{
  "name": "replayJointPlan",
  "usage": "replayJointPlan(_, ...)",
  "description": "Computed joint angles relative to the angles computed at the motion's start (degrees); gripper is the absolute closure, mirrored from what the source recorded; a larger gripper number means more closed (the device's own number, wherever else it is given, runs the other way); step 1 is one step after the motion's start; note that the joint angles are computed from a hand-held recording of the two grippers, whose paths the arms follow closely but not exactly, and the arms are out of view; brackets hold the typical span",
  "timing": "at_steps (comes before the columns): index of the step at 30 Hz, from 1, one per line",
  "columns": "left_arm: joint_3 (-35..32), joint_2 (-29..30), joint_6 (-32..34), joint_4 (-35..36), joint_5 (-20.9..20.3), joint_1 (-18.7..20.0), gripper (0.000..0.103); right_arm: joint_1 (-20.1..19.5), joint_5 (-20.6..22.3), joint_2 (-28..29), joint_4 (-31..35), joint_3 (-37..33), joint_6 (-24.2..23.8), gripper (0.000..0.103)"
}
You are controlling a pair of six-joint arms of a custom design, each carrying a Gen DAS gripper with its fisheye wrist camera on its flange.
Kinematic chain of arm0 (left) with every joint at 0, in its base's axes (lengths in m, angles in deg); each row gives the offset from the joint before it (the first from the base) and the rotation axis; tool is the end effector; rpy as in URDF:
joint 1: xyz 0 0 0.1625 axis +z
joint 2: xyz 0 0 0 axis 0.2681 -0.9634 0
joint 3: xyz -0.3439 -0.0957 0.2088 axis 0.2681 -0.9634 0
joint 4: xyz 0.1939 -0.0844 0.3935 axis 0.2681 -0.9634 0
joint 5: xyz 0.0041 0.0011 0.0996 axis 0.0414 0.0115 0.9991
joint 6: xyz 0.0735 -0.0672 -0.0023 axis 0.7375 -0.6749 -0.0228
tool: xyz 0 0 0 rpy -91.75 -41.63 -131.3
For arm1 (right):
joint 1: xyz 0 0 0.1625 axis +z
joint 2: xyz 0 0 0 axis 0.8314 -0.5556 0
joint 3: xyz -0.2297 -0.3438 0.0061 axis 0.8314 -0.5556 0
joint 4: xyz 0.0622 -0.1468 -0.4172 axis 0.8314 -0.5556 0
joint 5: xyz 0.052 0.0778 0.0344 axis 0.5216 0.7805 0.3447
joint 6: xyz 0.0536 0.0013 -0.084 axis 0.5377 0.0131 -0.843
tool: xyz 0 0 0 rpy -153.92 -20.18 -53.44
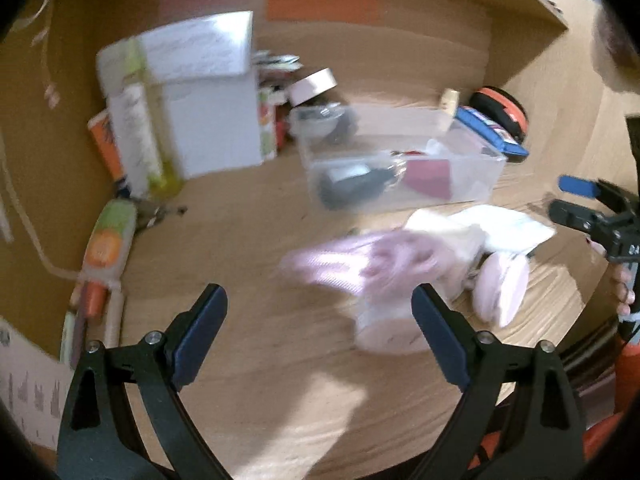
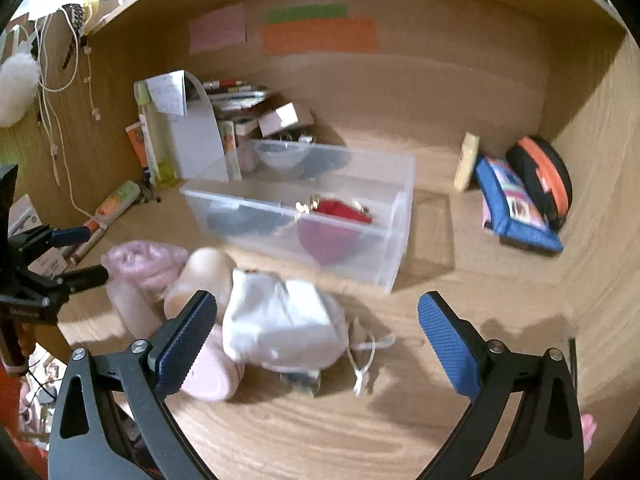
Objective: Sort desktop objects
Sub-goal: 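Move the left tool to the bagged pink braided cord, then grasp the pink cord bag with the left tool while the right tool grasps the white cloth bag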
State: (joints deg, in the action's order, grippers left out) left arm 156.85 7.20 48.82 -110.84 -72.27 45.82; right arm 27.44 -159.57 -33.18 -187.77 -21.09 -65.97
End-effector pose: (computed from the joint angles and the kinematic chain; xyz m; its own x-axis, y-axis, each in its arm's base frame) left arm -0.1824 -0.7711 0.0049 -0.7284 -0.0033 -0.6851 0.4947 0.6892 -0.5293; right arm 0.0267 -0.8812 0.2140 -0.6206 -0.5129 0.5931 -0.7652 0.5613 -0.3152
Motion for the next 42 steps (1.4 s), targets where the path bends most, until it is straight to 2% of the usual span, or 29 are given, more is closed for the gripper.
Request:
replayJointPlan(3,1.76,-1.09,-1.92,-0.09,2.17,0.66,0.009,-0.42,-1.09,-0.39,0.16,0.64,0.46,0.003)
replayJointPlan(7,0.44,-1.25,-4.09,7.24,1.59,2.35,0.009,-0.92,-1.84,-0.44,3.12,-0.19,2.04,0.003)
replayJointPlan(8,-1.13,-0.34,-3.85,9.38,2.58,2.6,0.009,-1.02,-1.85,-0.37,4.16,-0.58,2.6,0.003)
replayJointPlan(14,-8.31,3.85,3.99,12.97,2.97,3.56,0.009,-0.89,-3.59,0.05,5.93,-0.51,2.48,0.003)
replayJointPlan(18,-11.35,4.56,4.58,15.33,0.33,4.55,0.009,-0.78,-4.71,0.46,6.4,-0.7,1.92,0.003)
replayJointPlan(27,-16.18,7.73,14.78,10.77,-2.78,4.52,0.009,-0.72,-6.21,2.76,11.72,-5.55,3.51,0.003)
replayJointPlan(31,-19.82,10.32,18.86,9.32,-3.57,4.39,0.009,-0.63,-6.03,5.1,17.77,-10.52,4.47,0.003)
replayJointPlan(34,-21.7,11.53,20.4,10.06,-5.16,4.44,0.018,-0.59,-4.96,7.35,22.91,-15.27,5.11,0.003)
replayJointPlan(36,-22.29,11.53,18.79,12.38,-6.2,4.6,0.026,-0.52,-4.5,9.56,27.37,-19.79,5.89,0.003)
replayJointPlan(39,-23.38,11.94,17.17,13.74,-6.87,4.8,0.032,-0.47,-3.9,12.9,33.55,-26.56,7.07,0.004)
replayJointPlan(42,-24.56,12.47,15.59,14.01,-6.6,4.92,0.037,-0.47,-3.21,16.57,40.58,-33.99,7.5,0.02)
